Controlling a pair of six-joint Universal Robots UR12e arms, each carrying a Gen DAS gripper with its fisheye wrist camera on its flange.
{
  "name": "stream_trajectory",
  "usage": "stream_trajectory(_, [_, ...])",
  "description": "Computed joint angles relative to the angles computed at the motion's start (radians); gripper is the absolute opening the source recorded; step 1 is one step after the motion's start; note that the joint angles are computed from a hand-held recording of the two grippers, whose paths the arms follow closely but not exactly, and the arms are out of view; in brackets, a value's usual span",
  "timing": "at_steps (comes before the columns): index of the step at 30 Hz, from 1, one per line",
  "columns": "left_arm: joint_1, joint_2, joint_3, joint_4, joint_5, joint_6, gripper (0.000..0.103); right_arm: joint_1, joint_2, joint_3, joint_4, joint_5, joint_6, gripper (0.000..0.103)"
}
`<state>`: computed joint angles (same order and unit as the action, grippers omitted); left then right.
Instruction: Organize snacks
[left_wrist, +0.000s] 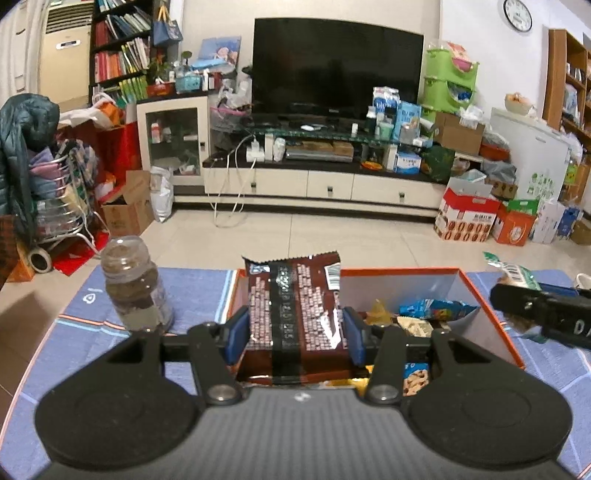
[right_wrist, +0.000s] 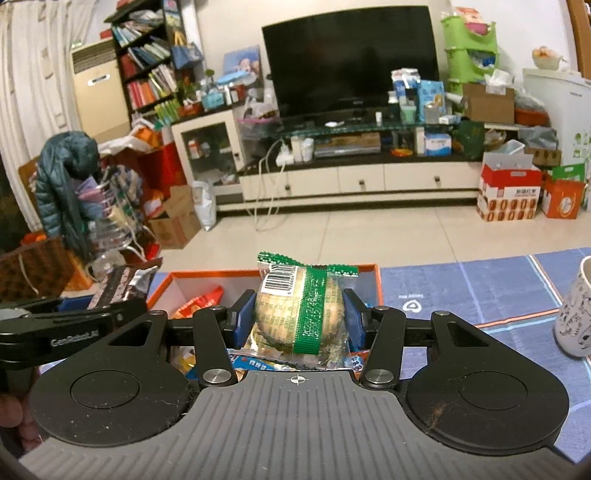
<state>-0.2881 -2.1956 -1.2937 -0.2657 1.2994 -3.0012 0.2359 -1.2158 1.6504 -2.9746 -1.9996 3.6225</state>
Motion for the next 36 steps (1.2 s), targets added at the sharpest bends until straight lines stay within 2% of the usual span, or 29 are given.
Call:
stream_trajectory(4, [-0.010,-0.014,0.016,-0.027,0.021,0.011,0.048,0.005,0.029,-0.024,0.018,-0.014,-0.027,0.037])
stream_trajectory(7, [-0.020,-0.030,0.043,-0.067,0.042,0.027,0.049,0.003,0.046,-0.044,0.061,0.004,-0.029,0.037])
stream_trajectory(9, [-0.026,-0.035,0.053,-0.090,0.059,0.029,0.068,0.005,0.053,-0.052,0.077,-0.007,-0.025,0.039])
stream_trajectory(10, [-0.027,-0.030,0.046,-0.076,0.065,0.025,0.084,0.009,0.053,-0.055,0.079,-0.023,-0.027,0.040])
stream_trajectory(11, [-0.027,-0.020,0.029,-0.039,0.073,0.021,0.089,0.011,0.049,-0.056,0.073,-0.032,-0.032,0.048])
stream_trajectory(12, [-0.025,-0.009,0.011,-0.004,0.082,0.019,0.091,0.016,0.043,-0.052,0.052,-0.045,-0.038,0.061])
stream_trajectory(13, [-0.024,0.004,-0.007,0.026,0.091,0.014,0.097,0.022,0.037,-0.049,0.035,-0.065,-0.042,0.068])
stream_trajectory(14, [-0.019,0.021,-0.028,0.053,0.099,0.001,0.101,0.030,0.029,-0.048,0.024,-0.093,-0.047,0.081])
stream_trajectory(17, [0.002,0.077,-0.105,0.104,0.080,-0.022,0.102,0.058,0.003,-0.050,0.028,-0.153,-0.080,0.097])
stream_trajectory(18, [0.007,0.096,-0.132,0.108,0.077,-0.015,0.102,0.070,-0.006,-0.052,0.041,-0.176,-0.091,0.096])
stream_trajectory(21, [0.019,0.137,-0.204,0.122,0.098,0.012,0.102,0.097,-0.035,-0.069,0.179,-0.204,-0.071,0.096])
stream_trajectory(23, [0.030,0.156,-0.238,0.102,0.120,0.002,0.102,0.112,-0.051,-0.061,0.229,-0.220,-0.044,0.096])
stream_trajectory(25, [0.042,0.172,-0.269,0.088,0.126,-0.030,0.102,0.127,-0.072,-0.037,0.290,-0.229,0.046,0.096])
stream_trajectory(28, [0.055,0.182,-0.301,0.069,0.100,-0.028,0.102,0.133,-0.101,0.023,0.333,-0.171,0.183,0.096])
stream_trajectory(30, [0.055,0.181,-0.307,0.045,0.099,0.008,0.102,0.121,-0.105,0.014,0.476,-0.082,0.261,0.096])
stream_trajectory(32, [0.051,0.179,-0.309,0.028,0.105,0.048,0.102,0.111,-0.096,-0.029,0.623,-0.027,0.303,0.096])
stream_trajectory(34, [0.048,0.176,-0.305,0.016,0.102,0.071,0.102,0.111,-0.087,-0.061,0.693,-0.026,0.328,0.096])
stream_trajectory(36, [0.048,0.173,-0.297,0.017,0.098,0.082,0.102,0.115,-0.078,-0.078,0.686,-0.042,0.319,0.096])
